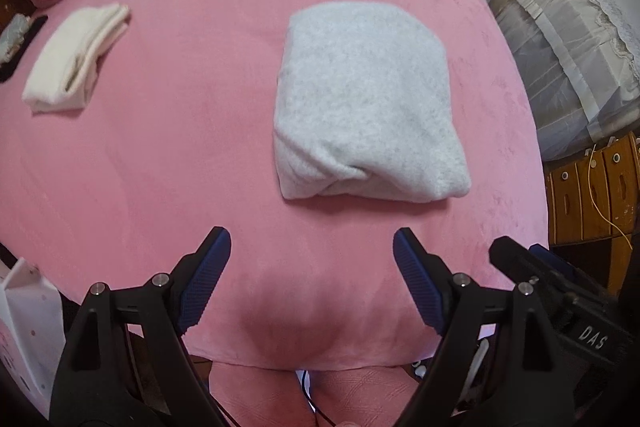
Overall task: Fold large clothes
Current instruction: 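Grasp the folded grey hoodie bundle from both sides with both tools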
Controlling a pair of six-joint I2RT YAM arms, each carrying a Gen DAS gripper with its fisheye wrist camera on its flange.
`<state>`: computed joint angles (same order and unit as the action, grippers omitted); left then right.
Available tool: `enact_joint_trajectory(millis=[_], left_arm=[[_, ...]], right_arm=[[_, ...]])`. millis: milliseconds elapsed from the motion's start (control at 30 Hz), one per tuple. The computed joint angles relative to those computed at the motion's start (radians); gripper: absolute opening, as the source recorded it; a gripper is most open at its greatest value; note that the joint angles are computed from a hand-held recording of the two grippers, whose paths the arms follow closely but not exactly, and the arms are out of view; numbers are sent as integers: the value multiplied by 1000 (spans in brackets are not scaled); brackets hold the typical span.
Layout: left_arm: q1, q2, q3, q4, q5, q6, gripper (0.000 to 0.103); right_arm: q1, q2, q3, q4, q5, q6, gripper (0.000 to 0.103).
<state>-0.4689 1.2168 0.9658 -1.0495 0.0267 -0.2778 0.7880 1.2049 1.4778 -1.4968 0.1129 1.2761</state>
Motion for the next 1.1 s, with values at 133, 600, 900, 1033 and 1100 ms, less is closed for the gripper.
enact_joint_trajectory(millis=[133, 600, 900, 1033, 1100], left_arm=[[118, 156, -2, 75, 176, 111, 81], [277, 866, 446, 164, 446, 283, 82], [368, 1186, 800, -36, 635, 408, 94], [384, 1279, 853, -19, 686, 435, 102], [380, 1325, 886, -11, 705, 443, 102]], right_arm=[[-202, -123, -217, 149, -163, -132, 101], [-981, 260, -523, 636, -674, -890, 101], [-1011, 603, -419, 789, -931, -957, 100], [-1017, 646, -397, 821, -977, -913, 96], [-1025, 649, -387, 814, -979, -919, 92]])
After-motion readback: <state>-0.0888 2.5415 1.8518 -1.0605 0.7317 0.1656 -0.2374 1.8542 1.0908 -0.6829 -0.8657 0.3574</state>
